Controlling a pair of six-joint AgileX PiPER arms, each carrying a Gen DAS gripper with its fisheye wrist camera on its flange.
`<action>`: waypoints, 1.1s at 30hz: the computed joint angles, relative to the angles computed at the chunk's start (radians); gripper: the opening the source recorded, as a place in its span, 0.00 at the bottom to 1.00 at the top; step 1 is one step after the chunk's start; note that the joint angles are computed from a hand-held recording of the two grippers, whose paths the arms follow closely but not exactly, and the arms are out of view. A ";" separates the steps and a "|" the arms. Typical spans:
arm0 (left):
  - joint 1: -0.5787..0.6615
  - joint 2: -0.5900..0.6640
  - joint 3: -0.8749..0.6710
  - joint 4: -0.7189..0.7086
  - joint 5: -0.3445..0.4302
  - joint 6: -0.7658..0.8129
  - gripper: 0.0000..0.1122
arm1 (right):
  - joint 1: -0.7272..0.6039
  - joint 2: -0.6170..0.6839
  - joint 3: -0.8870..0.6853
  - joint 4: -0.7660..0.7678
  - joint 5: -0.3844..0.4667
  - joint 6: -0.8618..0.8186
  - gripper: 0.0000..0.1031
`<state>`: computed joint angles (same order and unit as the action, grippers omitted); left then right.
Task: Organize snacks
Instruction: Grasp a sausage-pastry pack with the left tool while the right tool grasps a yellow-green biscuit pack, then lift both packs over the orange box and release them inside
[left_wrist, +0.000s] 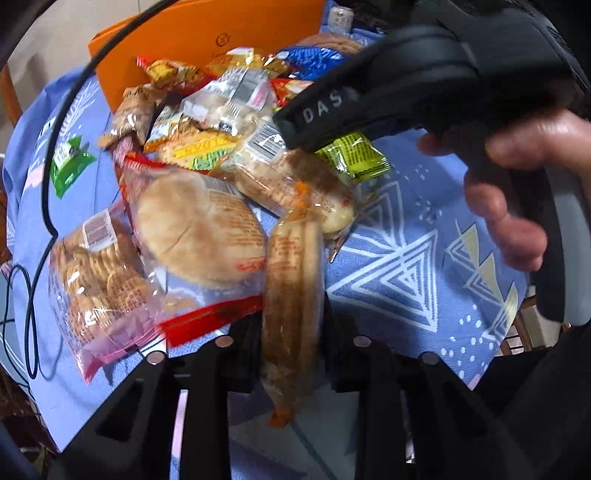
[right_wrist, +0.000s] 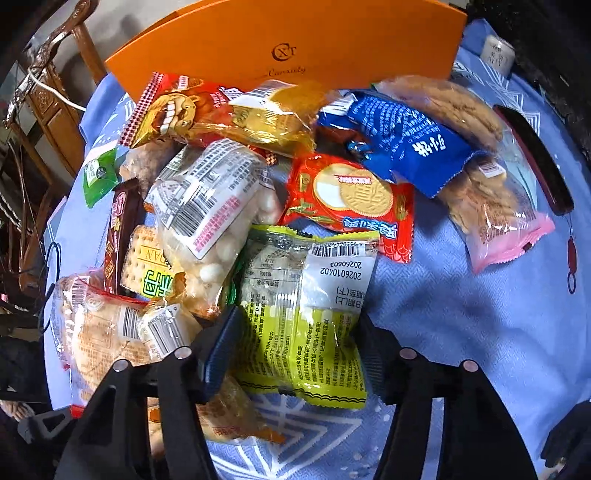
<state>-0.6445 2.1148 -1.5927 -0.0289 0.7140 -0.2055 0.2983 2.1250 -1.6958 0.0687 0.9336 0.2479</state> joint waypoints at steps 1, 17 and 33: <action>-0.007 -0.006 0.003 0.011 -0.007 -0.009 0.20 | -0.022 -0.007 0.002 0.034 0.006 -0.019 0.42; 0.007 -0.197 0.148 0.043 -0.084 -0.037 0.19 | -0.126 -0.296 0.323 0.056 -0.155 -0.094 0.38; 0.029 -0.311 0.090 0.121 -0.008 -0.062 0.18 | -0.162 -0.407 0.275 0.097 -0.189 -0.137 0.38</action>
